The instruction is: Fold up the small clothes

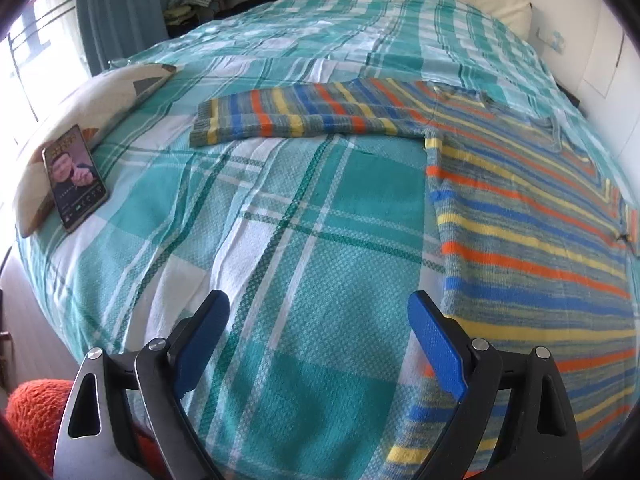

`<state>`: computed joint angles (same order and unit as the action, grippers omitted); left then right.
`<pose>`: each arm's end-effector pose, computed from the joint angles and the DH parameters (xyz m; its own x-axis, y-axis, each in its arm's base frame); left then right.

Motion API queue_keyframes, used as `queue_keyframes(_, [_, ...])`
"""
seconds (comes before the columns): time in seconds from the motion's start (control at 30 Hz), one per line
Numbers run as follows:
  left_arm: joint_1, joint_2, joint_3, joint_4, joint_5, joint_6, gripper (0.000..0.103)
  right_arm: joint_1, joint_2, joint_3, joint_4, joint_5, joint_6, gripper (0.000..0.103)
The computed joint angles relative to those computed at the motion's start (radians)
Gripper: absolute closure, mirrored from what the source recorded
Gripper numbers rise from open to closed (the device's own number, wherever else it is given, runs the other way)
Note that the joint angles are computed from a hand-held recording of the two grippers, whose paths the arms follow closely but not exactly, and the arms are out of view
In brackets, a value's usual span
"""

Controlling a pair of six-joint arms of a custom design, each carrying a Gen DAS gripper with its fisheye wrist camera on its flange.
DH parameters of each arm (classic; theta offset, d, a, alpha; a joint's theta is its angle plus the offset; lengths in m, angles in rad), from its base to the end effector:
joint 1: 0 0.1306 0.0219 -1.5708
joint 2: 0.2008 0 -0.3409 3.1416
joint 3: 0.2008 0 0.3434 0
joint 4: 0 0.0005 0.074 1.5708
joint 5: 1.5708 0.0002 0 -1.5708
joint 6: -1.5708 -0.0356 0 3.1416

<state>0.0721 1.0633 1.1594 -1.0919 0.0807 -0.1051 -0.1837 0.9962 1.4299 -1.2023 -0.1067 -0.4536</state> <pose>0.3196 0.0197 0.3966 -0.8353 0.0445 -0.5479 0.0599 0.9982 -0.0102 0.2833 -0.0493 0.5161 -0.5677 0.5487 -0.6137 0.3951 0.8356 0.3816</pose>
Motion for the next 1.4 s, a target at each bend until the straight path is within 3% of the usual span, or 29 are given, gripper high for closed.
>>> queue_keyframes(0.13, [-0.008, 0.003, -0.002, 0.006, -0.012, 0.002, 0.011, 0.235, 0.147, 0.161, 0.073, -0.021, -0.03, 0.102])
queue_keyframes(0.27, [-0.024, -0.007, -0.019, 0.034, -0.052, -0.025, 0.011, 0.353, 0.271, 0.211, 0.196, -0.067, -0.054, 0.099])
queue_keyframes(0.3, [-0.031, -0.008, -0.024, 0.041, -0.065, -0.034, 0.011, 0.362, 0.303, 0.208, 0.235, -0.135, -0.069, 0.091])
queue_keyframes(0.33, [-0.033, -0.008, -0.026, 0.045, -0.07, -0.039, 0.011, 0.366, 0.341, 0.224, 0.232, -0.196, -0.084, 0.07])
queue_keyframes(0.4, [-0.036, -0.008, -0.028, 0.051, -0.073, -0.044, 0.011, 0.384, 0.354, 0.211, 0.24, -0.207, -0.118, 0.044])
queue_keyframes(0.53, [-0.034, -0.002, -0.023, 0.054, -0.056, -0.046, 0.011, 0.366, 0.296, 0.138, 0.287, -0.181, -0.117, 0.045])
queue_keyframes(0.6, [-0.039, 0.002, -0.023, 0.056, -0.059, -0.043, 0.011, 0.336, 0.264, 0.11, 0.255, -0.159, -0.104, 0.045])
queue_keyframes(0.77, [-0.057, 0.009, -0.027, 0.051, -0.074, -0.03, 0.011, 0.246, 0.218, 0.052, 0.076, -0.044, -0.006, 0.045])
queue_keyframes(0.9, [-0.075, 0.003, -0.042, 0.062, -0.099, -0.037, 0.011, 0.213, 0.199, -0.034, 0.093, -0.132, 0.028, 0.058])
queue_keyframes(1.0, [-0.083, 0.001, -0.049, 0.066, -0.114, -0.044, 0.011, 0.226, 0.241, -0.053, 0.109, -0.161, 0.016, 0.059])
queue_keyframes(1.1, [-0.075, 0.003, -0.047, 0.062, -0.111, -0.046, 0.011, 0.254, 0.346, 0.01, -0.093, 0.034, 0.043, 0.073])
queue_keyframes(1.13, [-0.069, 0.005, -0.043, 0.058, -0.104, -0.045, 0.011, 0.264, 0.358, 0.022, -0.139, 0.117, 0.043, 0.073])
queue_keyframes(1.2, [-0.056, 0.018, -0.028, 0.042, -0.079, -0.035, 0.011, 0.293, 0.337, 0.039, -0.135, 0.184, 0.058, 0.071])
queue_keyframes(1.27, [-0.048, 0.034, -0.012, 0.027, -0.052, -0.021, 0.011, 0.334, 0.344, 0.082, -0.114, 0.174, 0.093, 0.071])
queue_keyframes(1.4, [-0.047, 0.048, -0.001, 0.019, -0.035, -0.009, 0.011, 0.445, 0.46, 0.237, -0.07, 0.096, 0.189, 0.071])
